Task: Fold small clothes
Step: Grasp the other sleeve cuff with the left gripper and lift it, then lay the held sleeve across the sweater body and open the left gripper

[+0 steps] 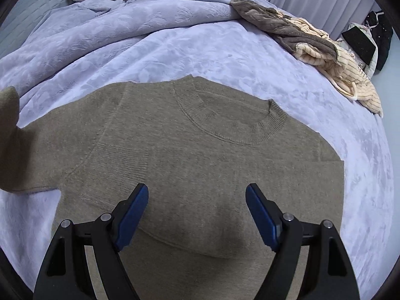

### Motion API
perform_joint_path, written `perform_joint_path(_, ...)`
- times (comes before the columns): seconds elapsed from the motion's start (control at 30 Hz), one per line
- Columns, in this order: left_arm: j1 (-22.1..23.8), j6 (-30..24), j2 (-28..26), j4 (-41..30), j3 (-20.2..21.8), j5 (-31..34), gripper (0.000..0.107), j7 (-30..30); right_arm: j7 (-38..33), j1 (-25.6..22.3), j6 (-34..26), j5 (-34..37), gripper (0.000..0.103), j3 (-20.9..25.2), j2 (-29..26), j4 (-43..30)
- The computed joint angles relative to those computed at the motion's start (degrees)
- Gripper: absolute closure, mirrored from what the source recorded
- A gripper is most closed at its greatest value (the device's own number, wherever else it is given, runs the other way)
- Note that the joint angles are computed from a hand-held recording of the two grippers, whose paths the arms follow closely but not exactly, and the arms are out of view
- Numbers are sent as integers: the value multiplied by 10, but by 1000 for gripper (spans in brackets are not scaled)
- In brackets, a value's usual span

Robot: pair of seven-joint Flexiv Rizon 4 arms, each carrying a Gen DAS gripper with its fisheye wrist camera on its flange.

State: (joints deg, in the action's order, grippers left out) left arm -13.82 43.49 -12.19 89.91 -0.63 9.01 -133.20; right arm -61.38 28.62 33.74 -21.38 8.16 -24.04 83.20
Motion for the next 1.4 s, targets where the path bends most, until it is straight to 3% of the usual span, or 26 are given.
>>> perform_joint_path(0.47, -83, -116, -129, -196, -10, 31, 98, -4, -49, -45, 43, -3, 20, -1, 55, 81)
perform_joint_path(1.0, -171, -244, -290, -464, 10, 33, 98, 47, -63, -108, 92, 6, 20, -13, 98, 145)
perform_joint_path(1.4, -220, -377, -438, -725, 37, 17, 98, 90, -78, -152, 125, 39, 20, -20, 116, 172)
